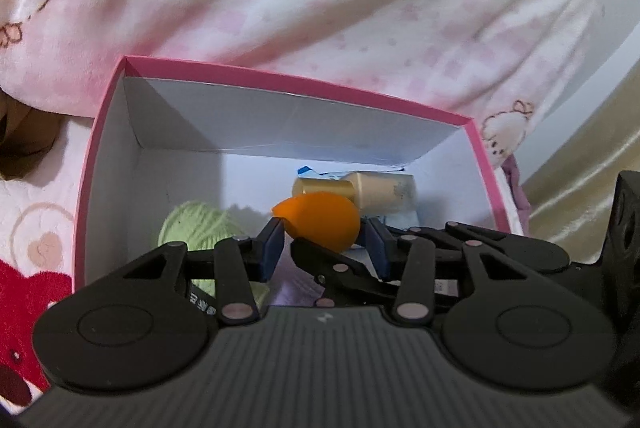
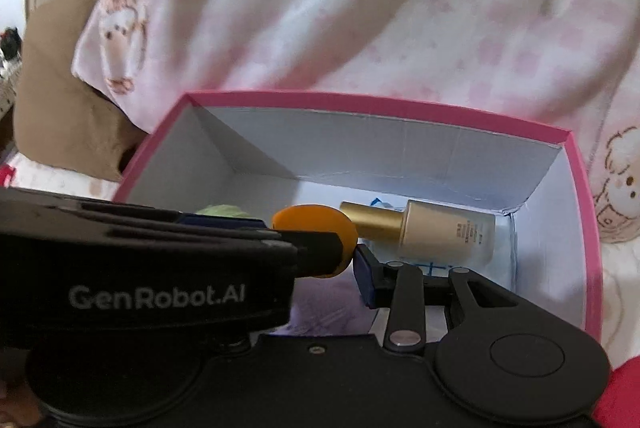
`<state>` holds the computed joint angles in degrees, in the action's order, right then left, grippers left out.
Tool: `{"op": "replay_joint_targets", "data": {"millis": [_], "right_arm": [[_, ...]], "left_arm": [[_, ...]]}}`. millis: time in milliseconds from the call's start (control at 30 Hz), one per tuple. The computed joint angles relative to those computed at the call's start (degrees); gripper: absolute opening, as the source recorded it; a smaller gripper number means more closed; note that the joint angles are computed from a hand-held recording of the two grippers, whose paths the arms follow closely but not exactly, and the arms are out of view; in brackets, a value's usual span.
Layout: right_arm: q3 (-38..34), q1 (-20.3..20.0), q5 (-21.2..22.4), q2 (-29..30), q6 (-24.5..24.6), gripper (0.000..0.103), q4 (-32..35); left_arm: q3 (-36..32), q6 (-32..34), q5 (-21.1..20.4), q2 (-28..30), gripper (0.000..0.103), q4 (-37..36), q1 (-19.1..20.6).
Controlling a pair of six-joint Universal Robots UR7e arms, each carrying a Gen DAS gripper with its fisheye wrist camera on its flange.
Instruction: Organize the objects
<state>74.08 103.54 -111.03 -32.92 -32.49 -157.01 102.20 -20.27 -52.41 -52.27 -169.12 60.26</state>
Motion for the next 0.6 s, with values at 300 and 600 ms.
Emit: {"op": "replay_joint_targets", "data": {"millis": [300, 600], "right_arm": [[3.95, -0.52, 0.68, -2.97, 2.03, 0.067, -3.64], [12.87, 0.47, 2.23, -10.86, 3.60, 0.067, -4.66]], "left_arm": [[-0.09, -8.99, 6.15, -1.99, 0.065, 8.67, -2.24], [6.24, -14.66, 14.14, -8.88, 0.085, 16.27, -9.42]]}}
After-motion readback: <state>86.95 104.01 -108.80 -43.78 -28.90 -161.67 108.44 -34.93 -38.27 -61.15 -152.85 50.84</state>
